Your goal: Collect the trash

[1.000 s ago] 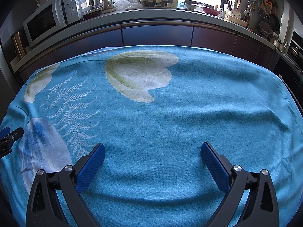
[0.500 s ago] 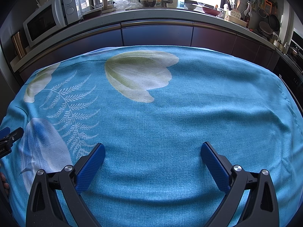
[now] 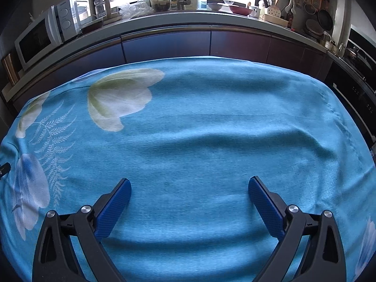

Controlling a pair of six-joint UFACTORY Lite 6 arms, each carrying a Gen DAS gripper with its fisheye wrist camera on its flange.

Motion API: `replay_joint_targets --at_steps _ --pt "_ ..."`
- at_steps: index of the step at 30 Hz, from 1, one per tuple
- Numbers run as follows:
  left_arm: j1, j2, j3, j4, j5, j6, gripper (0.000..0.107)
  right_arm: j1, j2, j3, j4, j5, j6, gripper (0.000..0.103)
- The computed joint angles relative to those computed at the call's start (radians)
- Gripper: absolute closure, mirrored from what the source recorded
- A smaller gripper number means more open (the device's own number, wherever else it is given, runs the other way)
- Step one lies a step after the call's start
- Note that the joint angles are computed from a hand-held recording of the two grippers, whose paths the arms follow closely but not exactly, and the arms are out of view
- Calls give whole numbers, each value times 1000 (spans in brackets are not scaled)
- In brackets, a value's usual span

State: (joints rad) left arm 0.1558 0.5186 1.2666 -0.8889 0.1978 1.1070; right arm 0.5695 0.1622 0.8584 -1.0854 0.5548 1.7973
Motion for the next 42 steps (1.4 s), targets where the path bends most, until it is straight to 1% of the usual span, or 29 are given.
replay_joint_targets --at_steps 1,3,5,8,42 --pt "-4 1 0 14 -7 -16 8 -18 -25 -31 -20 -13 10 6" --pt "-14 0 -4 50 -21 -53 8 -68 -74 -87 -58 -74 29 6" --pt "-13 -2 -6 50 -20 -52 8 -77 -64 -80 -38 -58 -11 6" --pt "-14 -3 -6 52 -20 -55 8 -80 -68 -85 -44 -70 -20 5" --pt "-12 -2 -5 51 -19 -53 8 -80 -73 -89 -42 -72 -20 5"
